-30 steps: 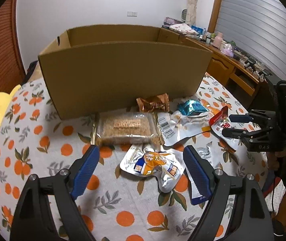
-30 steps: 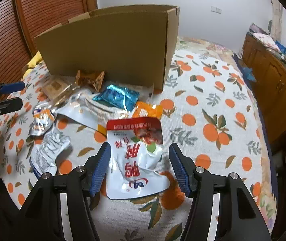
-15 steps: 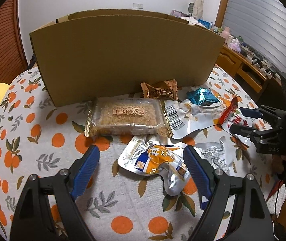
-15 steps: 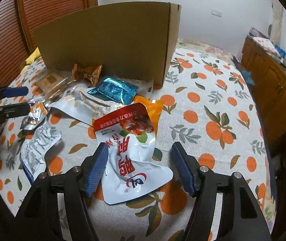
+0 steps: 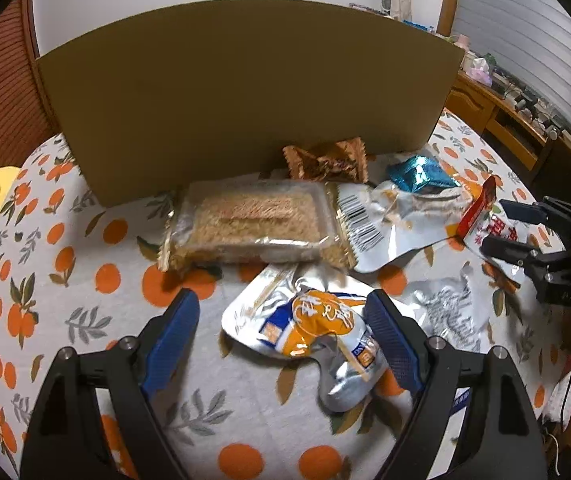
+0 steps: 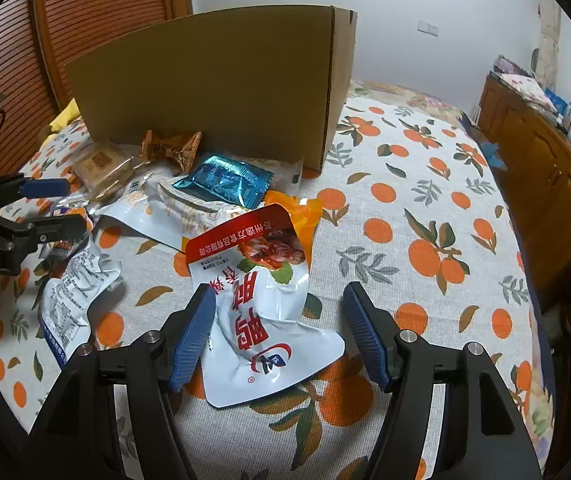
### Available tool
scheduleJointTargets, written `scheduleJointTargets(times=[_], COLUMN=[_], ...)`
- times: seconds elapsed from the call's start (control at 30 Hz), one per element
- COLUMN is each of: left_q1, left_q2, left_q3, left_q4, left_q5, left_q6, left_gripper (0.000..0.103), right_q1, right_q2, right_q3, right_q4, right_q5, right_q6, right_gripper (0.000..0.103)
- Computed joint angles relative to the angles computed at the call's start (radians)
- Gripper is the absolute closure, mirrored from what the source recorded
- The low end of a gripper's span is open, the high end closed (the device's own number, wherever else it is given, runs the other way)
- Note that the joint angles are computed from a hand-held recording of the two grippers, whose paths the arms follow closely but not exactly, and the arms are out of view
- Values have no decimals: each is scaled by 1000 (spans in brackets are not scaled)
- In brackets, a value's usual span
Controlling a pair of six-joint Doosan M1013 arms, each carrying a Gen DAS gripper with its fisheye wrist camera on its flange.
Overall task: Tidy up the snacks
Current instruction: 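Grasp the red-white duck pouch with the right tool while the left tool grasps the silver pouch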
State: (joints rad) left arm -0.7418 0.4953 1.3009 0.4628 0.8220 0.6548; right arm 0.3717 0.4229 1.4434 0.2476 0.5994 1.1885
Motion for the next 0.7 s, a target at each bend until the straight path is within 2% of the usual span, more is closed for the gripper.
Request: scheduleJointTargets(times=[0.33,0.5,0.7], left_q1=[1,1,-5], left_q2=[-46,-36,-11], left_q3=[66,50,11], left_q4=[13,-2,-16], left_q5=[7,-5,16], left_q6=[-34,-22,27], left_gripper=[17,17,17], right_q1=[0,0,0], right_q2=[0,0,0], right_q3=[0,0,1], right_q4=[0,0,1], right_q5=[0,0,-1], right_q6=[0,-1,-1], right_gripper=[35,35,35])
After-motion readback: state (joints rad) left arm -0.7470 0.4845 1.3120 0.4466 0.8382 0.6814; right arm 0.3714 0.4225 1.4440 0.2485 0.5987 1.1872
